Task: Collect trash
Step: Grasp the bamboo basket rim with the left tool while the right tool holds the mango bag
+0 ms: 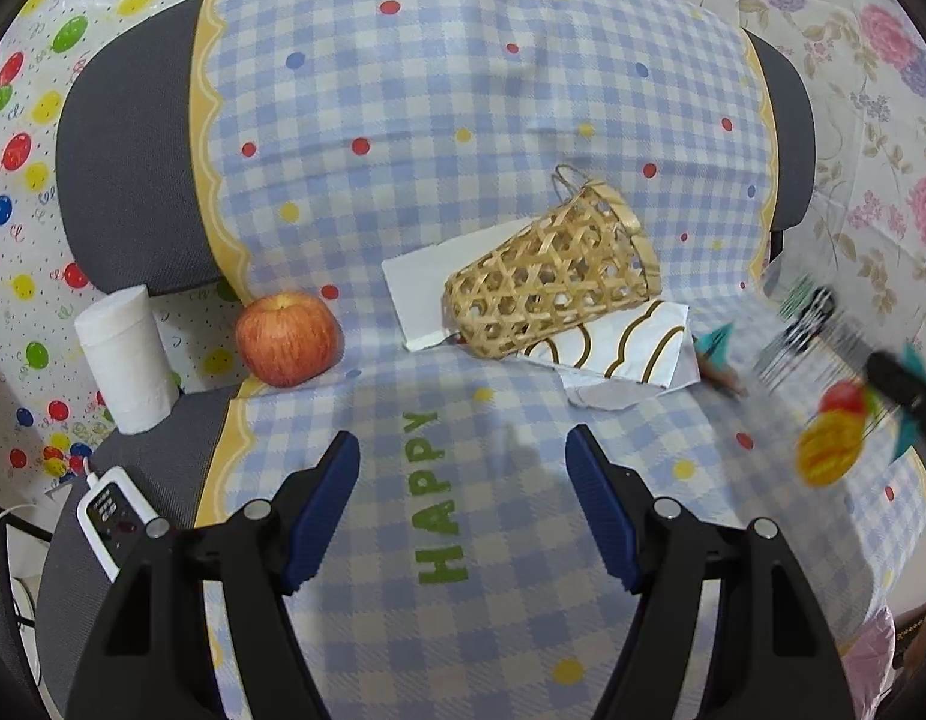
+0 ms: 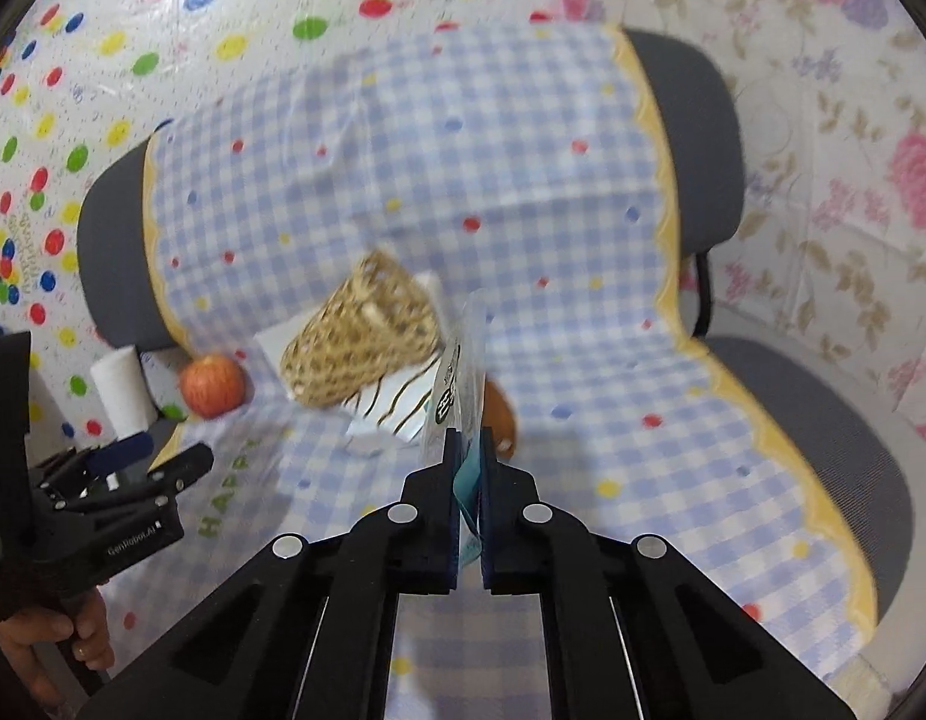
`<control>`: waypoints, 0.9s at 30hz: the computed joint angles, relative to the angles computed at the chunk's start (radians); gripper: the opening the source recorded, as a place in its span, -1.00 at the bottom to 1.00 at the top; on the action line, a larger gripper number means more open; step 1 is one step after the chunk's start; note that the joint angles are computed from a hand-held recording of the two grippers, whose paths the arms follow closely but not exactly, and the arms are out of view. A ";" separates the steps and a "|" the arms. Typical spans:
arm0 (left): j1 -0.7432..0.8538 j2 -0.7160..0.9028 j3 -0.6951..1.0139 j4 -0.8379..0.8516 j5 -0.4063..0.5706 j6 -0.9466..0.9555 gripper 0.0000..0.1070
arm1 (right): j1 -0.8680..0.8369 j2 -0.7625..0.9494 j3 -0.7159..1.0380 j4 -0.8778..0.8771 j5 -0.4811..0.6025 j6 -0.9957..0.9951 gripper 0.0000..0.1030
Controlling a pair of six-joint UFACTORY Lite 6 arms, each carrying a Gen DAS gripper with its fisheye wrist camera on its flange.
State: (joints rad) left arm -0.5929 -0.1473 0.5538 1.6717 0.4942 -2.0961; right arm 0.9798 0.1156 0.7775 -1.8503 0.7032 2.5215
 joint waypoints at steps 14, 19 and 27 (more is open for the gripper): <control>-0.034 0.470 0.600 -0.120 0.001 0.233 0.34 | -0.140 -0.034 -0.041 0.020 0.035 -0.078 -0.89; -0.048 0.687 0.860 -0.246 0.064 0.370 0.34 | -0.205 -0.005 -0.054 -0.072 -0.016 -0.004 -0.89; 0.026 0.584 0.668 -0.081 -0.004 0.172 0.33 | -0.178 -0.029 -0.102 -0.093 -0.037 0.043 -0.89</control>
State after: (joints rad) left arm -0.5672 0.4365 1.2220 1.5909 0.4902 -1.9241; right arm 0.8015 0.0865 0.6758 -1.9432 0.6658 2.5643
